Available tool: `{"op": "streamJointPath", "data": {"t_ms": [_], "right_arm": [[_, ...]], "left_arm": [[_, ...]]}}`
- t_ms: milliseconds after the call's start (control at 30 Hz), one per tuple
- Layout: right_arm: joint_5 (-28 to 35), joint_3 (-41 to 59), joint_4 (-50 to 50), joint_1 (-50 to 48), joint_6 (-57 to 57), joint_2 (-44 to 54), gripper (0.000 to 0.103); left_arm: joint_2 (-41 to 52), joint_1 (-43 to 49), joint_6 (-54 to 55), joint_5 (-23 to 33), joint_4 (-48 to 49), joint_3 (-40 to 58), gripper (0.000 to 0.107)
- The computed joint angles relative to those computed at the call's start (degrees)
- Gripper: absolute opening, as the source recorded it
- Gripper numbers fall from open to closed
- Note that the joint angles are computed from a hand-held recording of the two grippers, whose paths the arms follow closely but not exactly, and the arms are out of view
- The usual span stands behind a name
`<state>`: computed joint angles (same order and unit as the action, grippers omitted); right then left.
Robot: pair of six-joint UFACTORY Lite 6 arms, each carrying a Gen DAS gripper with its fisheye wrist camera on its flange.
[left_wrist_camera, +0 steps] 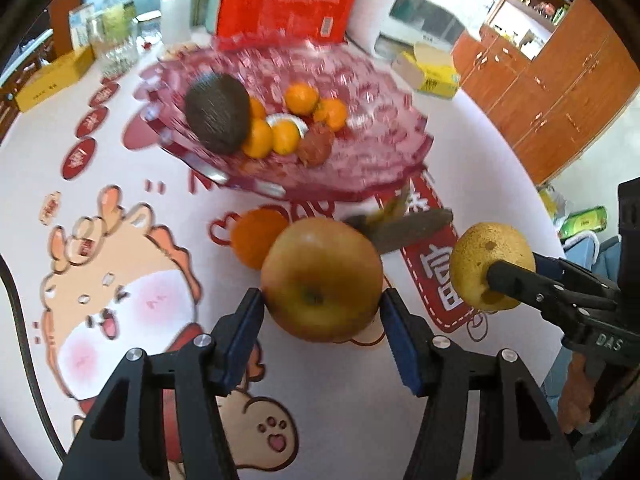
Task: Organize fruits
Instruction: 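Grasp the yellow pear with the right tool while the left tool grasps the red apple, then lift and carry the held pear and apple over the pink glass bowl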
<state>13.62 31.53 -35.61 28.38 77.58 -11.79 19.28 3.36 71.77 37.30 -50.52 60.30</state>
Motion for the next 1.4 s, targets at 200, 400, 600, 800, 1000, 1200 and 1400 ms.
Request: {"op": "streamJointPath", "data": {"t_ms": [200, 400, 600, 800, 1000, 1200, 1400], "right_arm": [[3.80, 3.68, -2.40, 2.09, 2.13, -1.56, 0.068], [5.70, 7.31, -4.44, 4.00, 3.91, 1.19, 0.068], [6.28, 7.26, -3.41, 5.15, 3.74, 1.56, 0.068], [4.88, 7.27, -1.27, 4.11, 2.02, 2.41, 0.068], [3.99, 9.31, -0.44, 5.00, 0.77, 4.97, 0.068], [3.57, 11.54, 1.03, 6.31, -1.07, 7.57, 0.068], [3.27, 12.50, 2.01, 7.36, -2.33, 8.66, 0.068]], "left_arm": [[-3.33, 3.52, 3.95, 4.25, -1.71, 1.72, 0.006], [2.92, 0.71, -0.34, 2.22, 4.02, 3.96, 0.004], [-0.40, 3.47, 5.25, -0.88, 3.71, -3.88, 0.036], [-3.21, 9.22, 9.94, -2.12, 4.50, -7.99, 0.062], [-1.92, 17.24, 11.45, -0.20, 4.14, -6.30, 0.067], [-2.66, 25.26, 13.25, 3.97, 3.78, -4.73, 0.067], [-5.04, 37.09, 17.72, 9.18, 4.52, -2.20, 0.070]]}}
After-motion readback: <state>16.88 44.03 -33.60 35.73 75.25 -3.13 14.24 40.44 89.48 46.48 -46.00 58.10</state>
